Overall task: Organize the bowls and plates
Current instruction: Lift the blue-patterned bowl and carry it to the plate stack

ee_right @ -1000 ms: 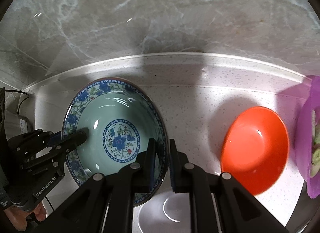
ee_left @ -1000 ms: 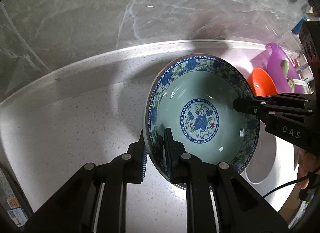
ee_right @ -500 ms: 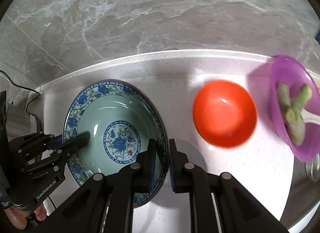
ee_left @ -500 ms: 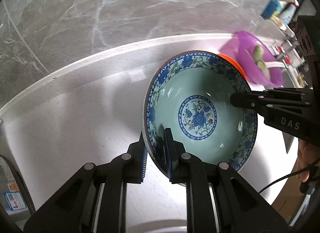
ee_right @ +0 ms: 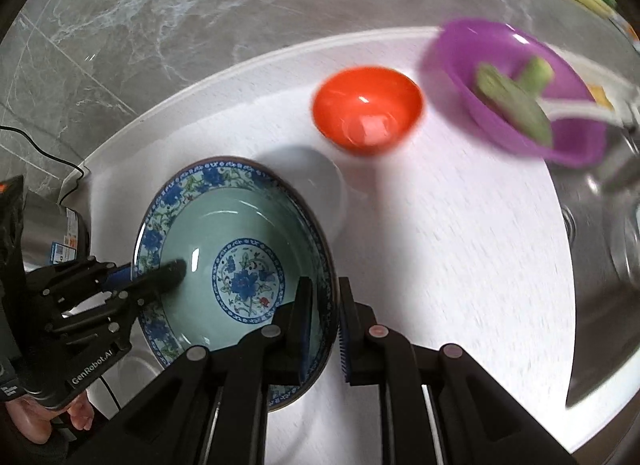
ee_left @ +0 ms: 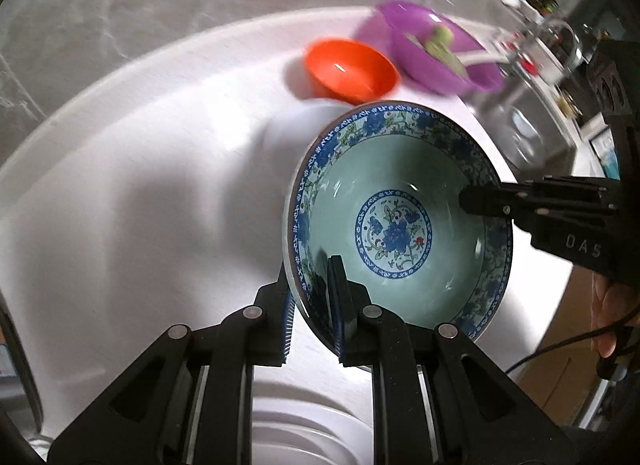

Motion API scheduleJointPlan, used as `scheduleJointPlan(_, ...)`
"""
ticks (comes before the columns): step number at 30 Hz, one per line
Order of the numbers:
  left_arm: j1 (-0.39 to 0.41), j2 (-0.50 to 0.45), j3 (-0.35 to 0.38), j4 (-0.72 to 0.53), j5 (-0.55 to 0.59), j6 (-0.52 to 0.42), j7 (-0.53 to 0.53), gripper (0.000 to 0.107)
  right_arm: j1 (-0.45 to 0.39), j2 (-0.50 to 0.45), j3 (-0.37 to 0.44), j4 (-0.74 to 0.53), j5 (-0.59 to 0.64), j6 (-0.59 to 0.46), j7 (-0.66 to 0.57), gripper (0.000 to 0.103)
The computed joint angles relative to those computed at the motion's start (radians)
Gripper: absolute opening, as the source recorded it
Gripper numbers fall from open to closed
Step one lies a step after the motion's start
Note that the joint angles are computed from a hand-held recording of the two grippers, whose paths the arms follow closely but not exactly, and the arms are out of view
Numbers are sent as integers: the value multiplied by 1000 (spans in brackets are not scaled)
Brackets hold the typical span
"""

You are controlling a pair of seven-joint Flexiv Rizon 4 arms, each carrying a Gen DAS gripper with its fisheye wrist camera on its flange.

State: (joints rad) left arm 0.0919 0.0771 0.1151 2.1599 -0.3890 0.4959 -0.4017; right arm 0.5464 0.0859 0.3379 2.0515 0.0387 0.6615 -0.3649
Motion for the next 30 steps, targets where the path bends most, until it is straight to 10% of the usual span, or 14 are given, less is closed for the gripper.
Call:
scheduleJointPlan(18, -51, 203, 23, 253, 115, -30, 42, 14, 59, 255, 81, 249, 158, 21, 231, 14)
scheduleJointPlan(30, -67, 175, 11, 285, 112, 26, 49, 15, 100, 298, 101, 310, 164, 45, 294, 14)
